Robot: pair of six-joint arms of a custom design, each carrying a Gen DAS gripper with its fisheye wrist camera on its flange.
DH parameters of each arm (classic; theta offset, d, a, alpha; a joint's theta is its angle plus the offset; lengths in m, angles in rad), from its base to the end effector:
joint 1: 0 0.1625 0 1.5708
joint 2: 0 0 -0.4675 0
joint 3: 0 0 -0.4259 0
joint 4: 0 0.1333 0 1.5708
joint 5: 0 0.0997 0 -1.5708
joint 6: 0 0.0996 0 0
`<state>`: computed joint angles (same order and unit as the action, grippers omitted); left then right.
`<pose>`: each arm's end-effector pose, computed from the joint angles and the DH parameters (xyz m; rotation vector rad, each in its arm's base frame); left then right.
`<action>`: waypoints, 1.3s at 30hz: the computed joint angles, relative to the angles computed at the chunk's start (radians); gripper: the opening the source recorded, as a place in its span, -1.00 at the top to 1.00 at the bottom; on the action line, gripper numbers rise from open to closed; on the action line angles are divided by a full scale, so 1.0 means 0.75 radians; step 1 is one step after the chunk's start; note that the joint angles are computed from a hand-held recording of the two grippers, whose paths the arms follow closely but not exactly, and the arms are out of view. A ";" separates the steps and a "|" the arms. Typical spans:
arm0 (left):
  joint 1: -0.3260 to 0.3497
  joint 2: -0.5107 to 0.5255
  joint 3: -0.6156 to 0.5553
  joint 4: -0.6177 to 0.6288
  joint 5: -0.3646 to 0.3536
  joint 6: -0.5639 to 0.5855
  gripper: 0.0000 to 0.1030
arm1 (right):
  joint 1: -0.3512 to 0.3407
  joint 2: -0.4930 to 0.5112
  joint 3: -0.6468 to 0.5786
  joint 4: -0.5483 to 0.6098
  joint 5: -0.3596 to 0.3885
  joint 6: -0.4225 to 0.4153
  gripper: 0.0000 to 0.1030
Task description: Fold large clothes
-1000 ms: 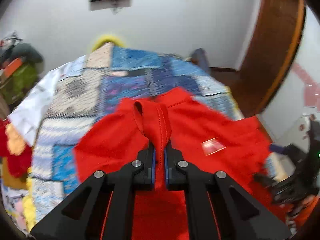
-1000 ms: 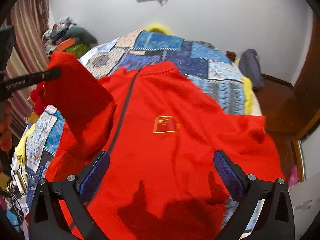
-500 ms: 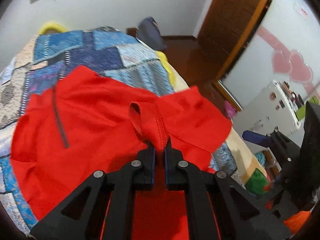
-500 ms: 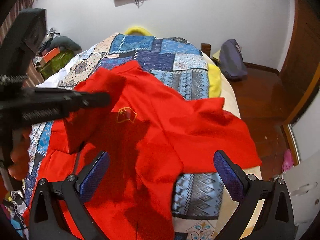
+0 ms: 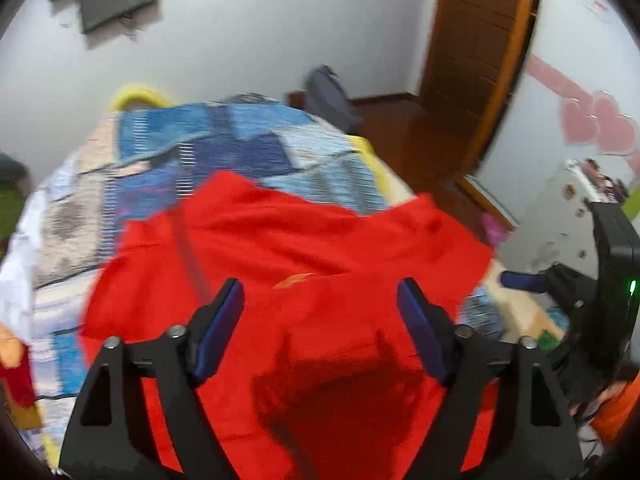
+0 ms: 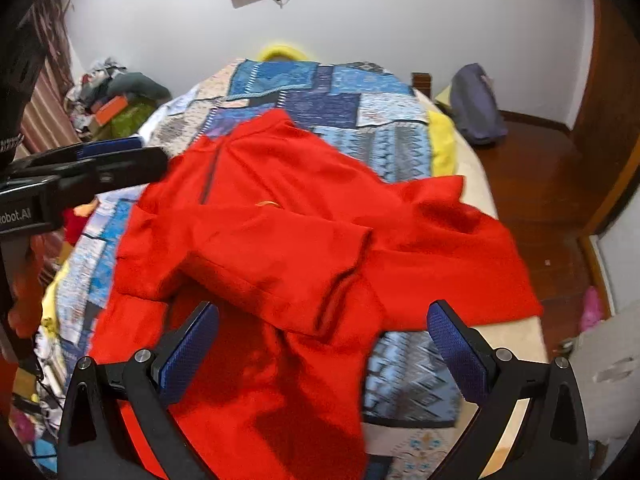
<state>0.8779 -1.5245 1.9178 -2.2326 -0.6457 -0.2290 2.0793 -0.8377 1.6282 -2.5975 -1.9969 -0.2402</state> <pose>-0.1729 -0.5415 0.4349 0.3788 2.2792 -0.7901 0.4362 -0.5933 0.1424 0.9309 -2.5608 0.3991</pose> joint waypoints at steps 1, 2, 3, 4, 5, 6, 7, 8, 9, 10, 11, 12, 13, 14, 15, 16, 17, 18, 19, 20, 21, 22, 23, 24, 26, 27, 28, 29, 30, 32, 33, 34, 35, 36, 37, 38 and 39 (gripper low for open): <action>0.002 -0.049 0.017 0.032 0.055 -0.018 -0.66 | 0.001 0.013 -0.012 0.003 0.010 0.006 -1.00; 0.004 -0.074 0.026 0.054 0.083 -0.032 -0.70 | 0.000 0.026 -0.025 0.008 0.015 0.011 -1.00; 0.012 -0.113 0.037 0.097 0.120 -0.058 -0.74 | -0.002 0.043 -0.044 0.017 0.021 0.020 -1.00; 0.026 -0.163 0.051 0.163 0.155 -0.099 -0.75 | -0.005 0.060 -0.063 0.029 0.026 0.031 -1.00; 0.040 -0.202 0.063 0.215 0.178 -0.139 -0.77 | -0.010 0.080 -0.087 0.050 0.033 0.045 -1.00; 0.068 -0.258 0.077 0.313 0.210 -0.219 -0.78 | -0.016 0.103 -0.115 0.072 0.037 0.064 -0.99; 0.094 -0.298 0.086 0.401 0.233 -0.290 -0.78 | -0.022 0.121 -0.134 0.085 0.038 0.077 -0.95; 0.124 -0.334 0.094 0.479 0.245 -0.348 -0.78 | -0.029 0.142 -0.157 0.103 0.040 0.090 -0.91; 0.147 -0.360 0.099 0.536 0.252 -0.389 -0.78 | -0.037 0.170 -0.189 0.133 0.035 0.111 -0.79; 0.190 -0.396 0.109 0.610 0.257 -0.444 -0.78 | -0.043 0.190 -0.213 0.154 0.028 0.121 -0.67; 0.227 -0.423 0.118 0.647 0.254 -0.475 -0.78 | -0.048 0.209 -0.233 0.174 0.024 0.131 -0.62; 0.282 -0.457 0.136 0.681 0.247 -0.514 -0.78 | -0.054 0.227 -0.251 0.190 0.019 0.140 -0.54; 0.314 -0.472 0.143 0.684 0.239 -0.523 -0.78 | -0.060 0.250 -0.271 0.203 0.002 0.153 -0.44; 0.359 -0.486 0.155 0.668 0.225 -0.529 -0.78 | -0.063 0.263 -0.278 0.200 -0.014 0.159 -0.41; 0.404 -0.497 0.164 0.641 0.208 -0.526 -0.78 | -0.064 0.278 -0.287 0.190 -0.033 0.157 -0.39; 0.461 -0.505 0.177 0.579 0.186 -0.504 -0.78 | -0.060 0.291 -0.286 0.157 -0.050 0.137 -0.33; 0.493 -0.497 0.183 0.527 0.177 -0.482 -0.78 | -0.055 0.298 -0.284 0.126 -0.061 0.113 -0.24; 0.525 -0.495 0.187 0.480 0.167 -0.467 -0.78 | -0.046 0.306 -0.283 0.101 -0.085 0.082 0.08; 0.561 -0.481 0.185 0.415 0.154 -0.439 -0.78 | -0.032 0.320 -0.292 0.090 -0.127 0.050 0.37; 0.590 -0.462 0.179 0.350 0.145 -0.412 -0.78 | -0.020 0.333 -0.297 0.068 -0.164 0.022 0.45; 0.605 -0.456 0.182 0.300 0.141 -0.388 -0.78 | -0.011 0.342 -0.302 0.056 -0.175 0.004 0.55; 0.627 -0.427 0.173 0.203 0.140 -0.334 -0.78 | -0.004 0.348 -0.310 0.057 -0.170 -0.008 0.61; 0.636 -0.409 0.167 0.161 0.145 -0.309 -0.78 | 0.007 0.357 -0.322 0.048 -0.179 -0.030 0.63; 0.651 -0.374 0.151 0.099 0.160 -0.270 -0.78 | 0.017 0.366 -0.331 0.026 -0.194 -0.051 0.64; 0.674 -0.321 0.120 0.063 0.192 -0.245 -0.78 | 0.039 0.375 -0.345 -0.030 -0.215 -0.098 0.67; 0.678 -0.296 0.106 0.068 0.216 -0.252 -0.78 | 0.048 0.377 -0.355 -0.048 -0.223 -0.116 0.70; 0.690 -0.264 0.089 0.063 0.237 -0.236 -0.78 | 0.056 0.380 -0.370 -0.062 -0.233 -0.140 0.71; 0.702 -0.245 0.078 0.067 0.250 -0.221 -0.78 | 0.063 0.383 -0.386 -0.064 -0.243 -0.160 0.71; 0.709 -0.219 0.061 0.088 0.270 -0.221 -0.78 | 0.067 0.387 -0.396 -0.070 -0.258 -0.177 0.71; 0.720 -0.176 0.043 0.127 0.325 -0.226 -0.78 | 0.075 0.400 -0.422 -0.099 -0.317 -0.236 0.71; 0.724 -0.157 0.040 0.134 0.351 -0.221 -0.83 | 0.074 0.403 -0.434 -0.095 -0.338 -0.247 0.71; 0.723 -0.138 0.047 0.124 0.395 -0.205 -0.86 | 0.068 0.401 -0.444 -0.065 -0.347 -0.234 0.70; 0.723 -0.127 0.052 0.104 0.418 -0.183 -0.89 | 0.060 0.395 -0.451 -0.028 -0.351 -0.215 0.70; 0.725 -0.121 0.056 0.083 0.423 -0.162 -0.90 | 0.055 0.390 -0.449 -0.023 -0.359 -0.211 0.70; 0.735 -0.110 0.047 0.050 0.413 -0.133 -0.90 | 0.052 0.382 -0.431 -0.052 -0.377 -0.218 0.69; 0.736 -0.113 0.042 0.056 0.402 -0.140 -0.90 | 0.049 0.371 -0.412 -0.075 -0.382 -0.222 0.69; 0.736 -0.128 0.031 0.100 0.373 -0.179 -0.88 | 0.046 0.358 -0.396 -0.068 -0.372 -0.212 0.69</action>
<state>1.4298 -1.6202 1.9410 -2.1576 -0.3661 -0.3635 2.1140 -0.5695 1.3315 -2.6485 -2.2759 -0.3989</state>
